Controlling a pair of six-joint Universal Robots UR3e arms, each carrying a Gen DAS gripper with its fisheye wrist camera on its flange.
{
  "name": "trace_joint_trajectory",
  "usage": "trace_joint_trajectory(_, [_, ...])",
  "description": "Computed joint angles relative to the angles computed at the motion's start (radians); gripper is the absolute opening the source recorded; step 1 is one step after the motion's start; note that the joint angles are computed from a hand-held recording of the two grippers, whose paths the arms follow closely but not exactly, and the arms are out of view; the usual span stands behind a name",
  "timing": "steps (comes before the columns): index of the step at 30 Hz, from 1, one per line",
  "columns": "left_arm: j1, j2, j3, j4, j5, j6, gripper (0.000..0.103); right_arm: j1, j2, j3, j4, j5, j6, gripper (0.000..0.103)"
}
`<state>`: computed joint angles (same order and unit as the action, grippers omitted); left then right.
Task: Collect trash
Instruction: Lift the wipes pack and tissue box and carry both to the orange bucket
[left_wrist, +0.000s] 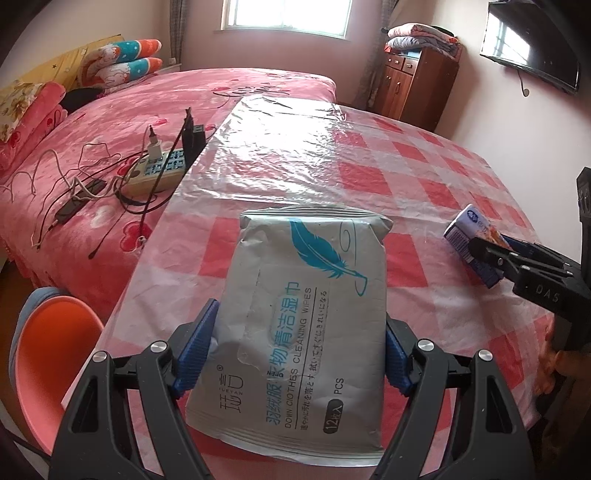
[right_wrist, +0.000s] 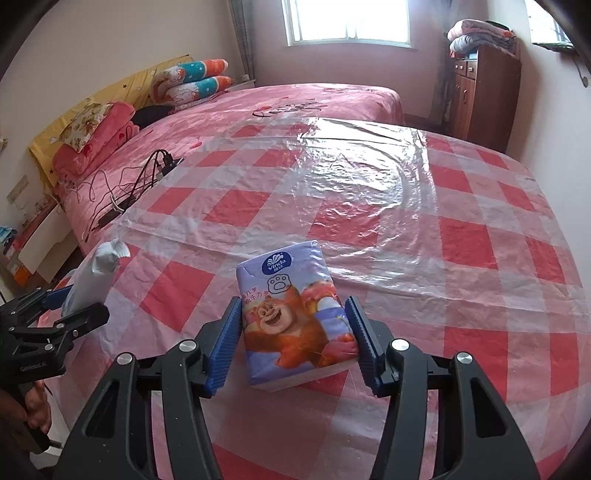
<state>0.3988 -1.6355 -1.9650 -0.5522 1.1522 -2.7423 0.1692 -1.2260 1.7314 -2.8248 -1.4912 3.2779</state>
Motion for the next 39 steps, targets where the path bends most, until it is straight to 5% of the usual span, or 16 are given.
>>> trace_joint_trajectory(17, [0.139, 0.109, -0.066, -0.039, -0.039, 0.075, 0.079, 0.068, -0.024, -0.001, 0.017, -0.019, 0.051, 0.056])
trace_joint_trajectory(39, [0.377, 0.156, -0.117, -0.056, -0.044, 0.168, 0.079, 0.25, 0.152, -0.377, 0.217, 0.03, 0.036, 0.056])
